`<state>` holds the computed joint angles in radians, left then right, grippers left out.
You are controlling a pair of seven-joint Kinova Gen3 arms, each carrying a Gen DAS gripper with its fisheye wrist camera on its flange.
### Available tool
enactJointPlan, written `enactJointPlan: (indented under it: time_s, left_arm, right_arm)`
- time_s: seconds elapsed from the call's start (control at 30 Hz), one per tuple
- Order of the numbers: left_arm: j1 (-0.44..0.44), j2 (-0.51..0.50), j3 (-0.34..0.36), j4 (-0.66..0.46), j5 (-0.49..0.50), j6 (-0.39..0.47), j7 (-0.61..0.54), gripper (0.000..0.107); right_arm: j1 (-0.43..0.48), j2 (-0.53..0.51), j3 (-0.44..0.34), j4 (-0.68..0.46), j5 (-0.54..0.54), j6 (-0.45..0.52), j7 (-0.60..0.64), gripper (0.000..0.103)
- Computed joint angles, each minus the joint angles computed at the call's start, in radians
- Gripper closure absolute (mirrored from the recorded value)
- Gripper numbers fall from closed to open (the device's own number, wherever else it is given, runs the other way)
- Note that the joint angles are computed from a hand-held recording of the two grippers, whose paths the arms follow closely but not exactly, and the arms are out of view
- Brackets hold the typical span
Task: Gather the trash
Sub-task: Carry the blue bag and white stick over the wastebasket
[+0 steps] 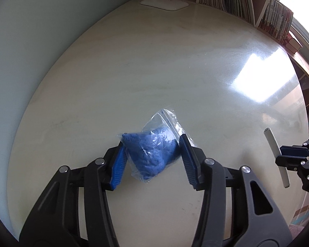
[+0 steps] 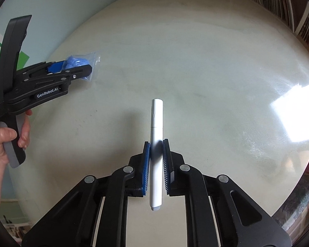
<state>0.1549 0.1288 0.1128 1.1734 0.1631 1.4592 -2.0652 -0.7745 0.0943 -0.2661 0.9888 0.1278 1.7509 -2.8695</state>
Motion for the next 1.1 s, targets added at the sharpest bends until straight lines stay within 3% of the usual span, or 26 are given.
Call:
enactJointPlan:
  time_s: [0.33,0.57,0.87,1.1]
  left_arm:
    - [0.053,-0.045,0.021,-0.038,-0.058,0.030,0.062,0.061]
    - [0.127,-0.083,0.065,-0.071,-0.086,0.068,0.113,0.061]
    - [0.354,-0.067,0.180,-0.146,-0.162,0.108,0.278,0.061]
    - [0.614,0.010,0.259,-0.219,-0.251,0.125,0.427,0.061]
  right_arm:
    - [0.044,-0.116,-0.039,0.024,0.043,0.056,-0.024,0.090]
    - [0.142,-0.264,-0.093,0.117,0.046,0.072,-0.075,0.090]
    - [0.286,-0.459,-0.156,0.171,0.016,0.180,-0.142,0.090]
    - [0.403,-0.660,-0.141,0.218,-0.052,0.308,-0.174,0.090]
